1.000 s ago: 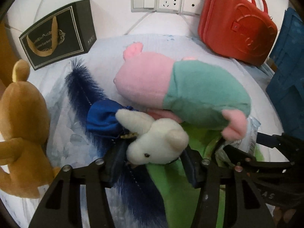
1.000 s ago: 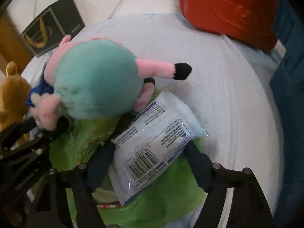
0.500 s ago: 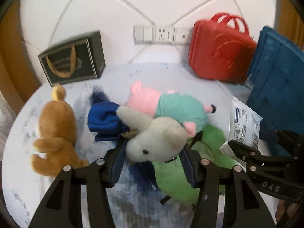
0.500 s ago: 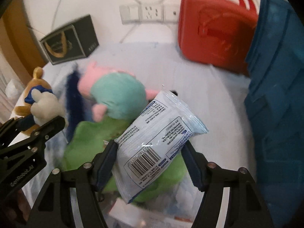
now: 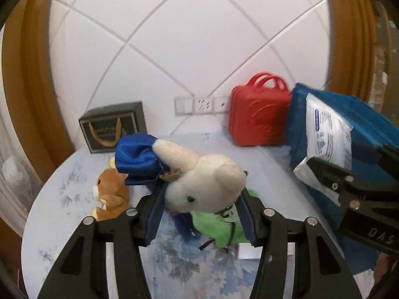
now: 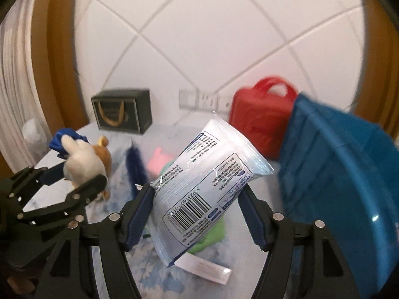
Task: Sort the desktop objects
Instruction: 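Carry the bunny plush and wipes packet over the blue crate, then open both tools to drop the bunny and wipes into the crate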
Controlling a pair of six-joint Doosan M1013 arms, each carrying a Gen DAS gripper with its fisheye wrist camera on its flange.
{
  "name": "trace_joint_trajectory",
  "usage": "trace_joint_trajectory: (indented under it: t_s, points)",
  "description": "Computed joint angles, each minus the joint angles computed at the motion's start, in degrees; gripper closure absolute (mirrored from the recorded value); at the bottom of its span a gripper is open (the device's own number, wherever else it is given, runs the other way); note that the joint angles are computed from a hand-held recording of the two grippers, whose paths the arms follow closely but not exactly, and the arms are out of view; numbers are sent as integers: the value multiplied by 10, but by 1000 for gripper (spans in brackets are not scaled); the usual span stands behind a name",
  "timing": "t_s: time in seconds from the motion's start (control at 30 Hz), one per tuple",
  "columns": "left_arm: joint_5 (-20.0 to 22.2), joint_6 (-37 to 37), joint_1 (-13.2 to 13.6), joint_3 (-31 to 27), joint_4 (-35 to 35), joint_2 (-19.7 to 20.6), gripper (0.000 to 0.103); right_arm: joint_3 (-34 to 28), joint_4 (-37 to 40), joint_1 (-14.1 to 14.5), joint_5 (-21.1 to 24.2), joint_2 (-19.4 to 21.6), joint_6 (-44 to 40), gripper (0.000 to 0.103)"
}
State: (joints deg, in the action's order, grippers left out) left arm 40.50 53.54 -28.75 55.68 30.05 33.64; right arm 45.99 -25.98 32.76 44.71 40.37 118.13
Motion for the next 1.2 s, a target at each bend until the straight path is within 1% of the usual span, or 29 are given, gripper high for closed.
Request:
trace_joint_trajectory:
  t_s: [0.13, 0.3, 0.5, 0.63, 0.7, 0.77, 0.83, 0.9, 0.93, 1.03, 1.1, 1.13, 1.2]
  points:
    - [-31, 10, -17, 19, 2, -21, 50, 77, -102, 10, -19, -59, 100, 34]
    - [-55, 28, -42, 17, -3, -28, 50, 150, -208, 14, -11, -117, 200, 34]
    - [-66, 20, -91, -8, 25, -19, 50, 248, -292, -4, -12, -192, 285, 34]
    - [-56, -11, -130, -43, 62, -2, 50, 318, -322, -33, -34, -248, 307, 34]
    - [-40, -31, -151, -68, 84, 12, 50, 346, -328, -52, -48, -270, 304, 34]
    - [-22, -30, -170, -101, 89, 29, 50, 377, -320, -77, -70, -294, 289, 34]
    - [5, -34, -190, -143, 105, 54, 50, 403, -313, -100, -87, -314, 267, 34]
    - [25, -38, -204, -177, 112, 73, 50, 422, -292, -125, -109, -328, 231, 33]
    - [41, -31, -212, -202, 109, 87, 50, 426, -285, -133, -114, -330, 220, 33]
    - [87, 0, -225, -268, 90, 123, 50, 441, -246, -165, -137, -339, 176, 33]
    - [125, 24, -231, -331, 74, 157, 50, 450, -217, -181, -155, -346, 150, 33]
    - [139, 31, -234, -353, 72, 169, 50, 456, -206, -188, -165, -348, 137, 33]
    - [177, 58, -238, -423, 60, 205, 50, 461, -195, -197, -172, -349, 122, 33]
